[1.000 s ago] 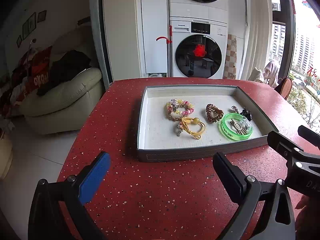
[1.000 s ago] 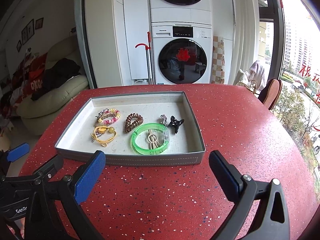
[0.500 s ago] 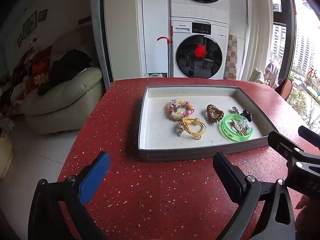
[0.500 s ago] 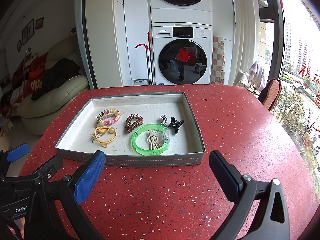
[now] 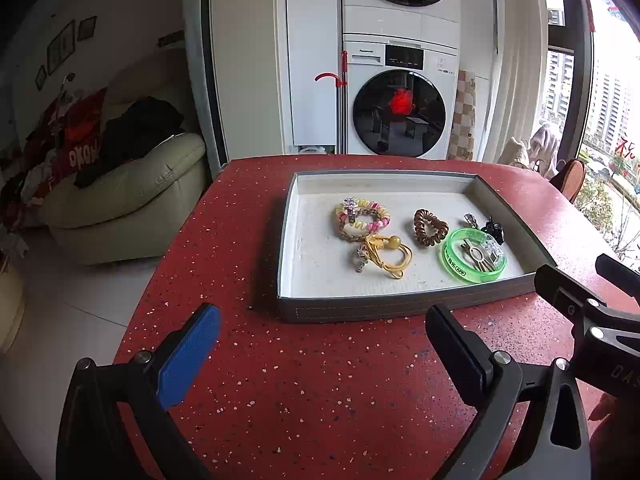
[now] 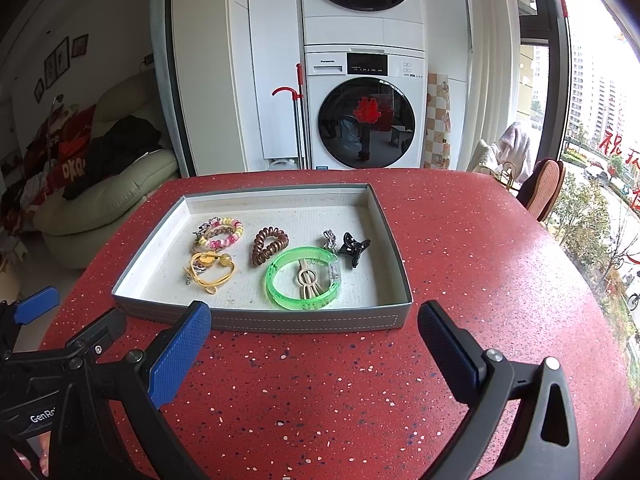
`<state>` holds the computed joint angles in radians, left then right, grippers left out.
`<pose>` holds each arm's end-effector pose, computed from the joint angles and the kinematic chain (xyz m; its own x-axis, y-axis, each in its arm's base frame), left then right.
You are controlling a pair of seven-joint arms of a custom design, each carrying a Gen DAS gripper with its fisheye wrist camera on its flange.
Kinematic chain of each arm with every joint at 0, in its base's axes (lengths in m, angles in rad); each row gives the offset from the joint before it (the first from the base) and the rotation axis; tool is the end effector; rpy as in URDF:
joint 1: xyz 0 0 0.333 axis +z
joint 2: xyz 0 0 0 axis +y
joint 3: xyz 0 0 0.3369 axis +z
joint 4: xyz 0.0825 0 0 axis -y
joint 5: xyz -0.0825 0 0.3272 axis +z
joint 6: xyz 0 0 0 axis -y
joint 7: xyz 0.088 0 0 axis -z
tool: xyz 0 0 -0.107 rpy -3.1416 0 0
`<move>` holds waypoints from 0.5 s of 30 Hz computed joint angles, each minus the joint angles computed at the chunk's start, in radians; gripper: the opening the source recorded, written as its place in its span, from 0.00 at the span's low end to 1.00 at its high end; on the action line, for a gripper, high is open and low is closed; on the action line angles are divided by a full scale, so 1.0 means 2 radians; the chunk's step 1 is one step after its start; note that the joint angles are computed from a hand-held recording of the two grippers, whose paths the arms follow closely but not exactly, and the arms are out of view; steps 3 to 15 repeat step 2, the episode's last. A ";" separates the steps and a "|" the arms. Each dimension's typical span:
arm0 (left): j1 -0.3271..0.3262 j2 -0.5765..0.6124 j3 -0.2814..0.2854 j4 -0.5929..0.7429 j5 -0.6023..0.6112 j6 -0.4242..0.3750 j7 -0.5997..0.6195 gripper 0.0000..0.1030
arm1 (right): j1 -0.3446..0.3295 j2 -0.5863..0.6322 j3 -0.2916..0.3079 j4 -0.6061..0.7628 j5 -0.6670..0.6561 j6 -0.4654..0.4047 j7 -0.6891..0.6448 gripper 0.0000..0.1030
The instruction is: Organize jewelry
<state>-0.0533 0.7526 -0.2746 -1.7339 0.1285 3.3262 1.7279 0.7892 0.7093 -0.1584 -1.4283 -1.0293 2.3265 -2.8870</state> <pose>0.6667 -0.1909 0.3228 -0.4418 -0.8970 -0.0153 -0.5678 0.2928 -0.7693 0.5678 0.4320 0.3533 -0.4240 -0.9042 -0.0524 -0.5397 0.2987 -0.7871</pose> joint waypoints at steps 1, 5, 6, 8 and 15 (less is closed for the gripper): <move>0.001 0.000 -0.001 -0.001 0.001 0.001 0.000 1.00 | 0.000 0.000 0.000 0.000 0.000 0.000 0.000 1.00; 0.002 0.000 -0.002 0.000 0.002 0.000 0.001 1.00 | 0.000 0.001 0.000 0.001 0.001 0.000 -0.001 1.00; 0.002 0.000 -0.002 0.000 0.002 0.000 0.001 1.00 | 0.000 0.001 0.000 0.001 0.001 0.000 -0.001 1.00; 0.002 0.000 -0.002 0.000 0.002 0.000 0.001 1.00 | 0.000 0.001 0.000 0.001 0.001 0.000 -0.001 1.00; 0.002 0.000 -0.002 0.000 0.002 0.000 0.001 1.00 | 0.000 0.001 0.000 0.001 0.001 0.000 -0.001 1.00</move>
